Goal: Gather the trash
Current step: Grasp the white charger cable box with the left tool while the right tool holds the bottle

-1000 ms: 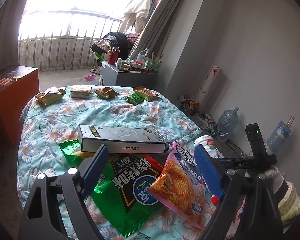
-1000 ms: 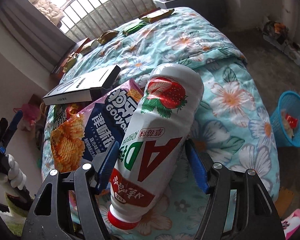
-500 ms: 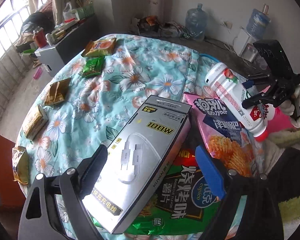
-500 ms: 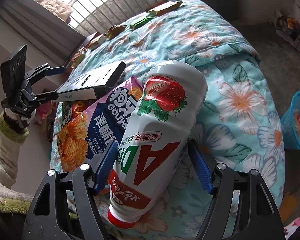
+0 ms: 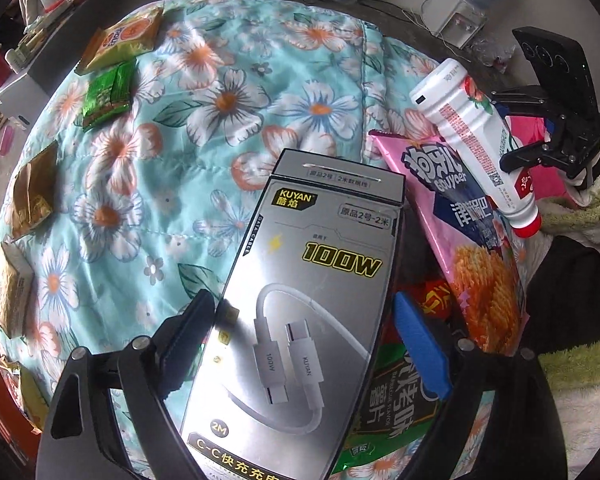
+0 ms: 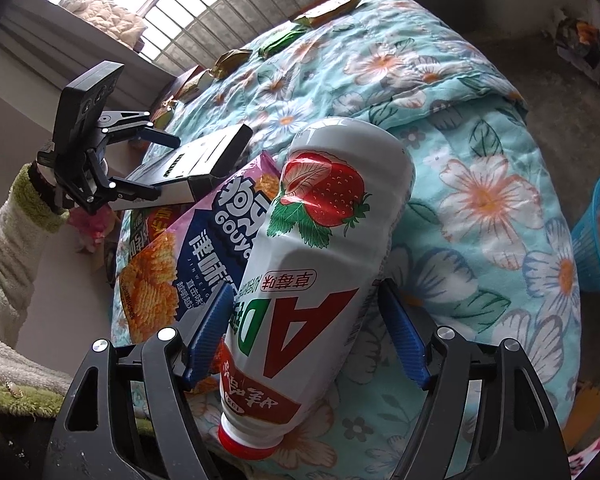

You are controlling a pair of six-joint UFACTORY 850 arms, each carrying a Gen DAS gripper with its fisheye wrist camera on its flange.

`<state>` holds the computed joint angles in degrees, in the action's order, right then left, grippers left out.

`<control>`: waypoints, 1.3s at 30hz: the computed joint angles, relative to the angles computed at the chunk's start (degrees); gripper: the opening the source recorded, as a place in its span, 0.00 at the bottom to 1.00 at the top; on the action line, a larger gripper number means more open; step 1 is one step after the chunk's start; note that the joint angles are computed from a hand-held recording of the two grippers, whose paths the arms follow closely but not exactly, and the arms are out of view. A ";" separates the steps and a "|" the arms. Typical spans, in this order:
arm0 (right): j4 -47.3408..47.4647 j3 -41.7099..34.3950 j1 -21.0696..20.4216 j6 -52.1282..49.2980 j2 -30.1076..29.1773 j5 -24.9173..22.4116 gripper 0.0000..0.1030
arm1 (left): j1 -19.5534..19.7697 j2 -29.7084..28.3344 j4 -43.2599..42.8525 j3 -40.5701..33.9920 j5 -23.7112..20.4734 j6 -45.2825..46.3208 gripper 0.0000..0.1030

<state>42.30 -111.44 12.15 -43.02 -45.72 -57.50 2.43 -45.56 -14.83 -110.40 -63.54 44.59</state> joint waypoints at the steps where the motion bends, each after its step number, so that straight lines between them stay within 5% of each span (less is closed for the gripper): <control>1: 0.08 -0.13 0.05 -0.03 -0.13 -0.09 0.69 | -0.04 -0.76 0.22 -1.01 -1.01 -0.08 0.87; 13: 1.44 0.48 -0.08 0.27 -0.15 -0.26 0.70 | -1.09 -4.55 4.04 -5.92 -6.07 -2.98 0.91; 23: 2.31 2.76 -0.34 0.55 1.14 1.36 0.70 | 0.21 -0.66 3.81 -4.25 1.85 -17.86 0.88; 33: 4.72 4.32 -1.16 -0.31 1.58 1.39 0.70 | 2.66 21.15 -11.01 17.25 19.41 -20.09 0.84; 39: 4.66 4.48 -1.02 -0.90 1.58 1.42 0.70 | 3.27 33.64 -19.10 29.16 23.81 -17.34 0.83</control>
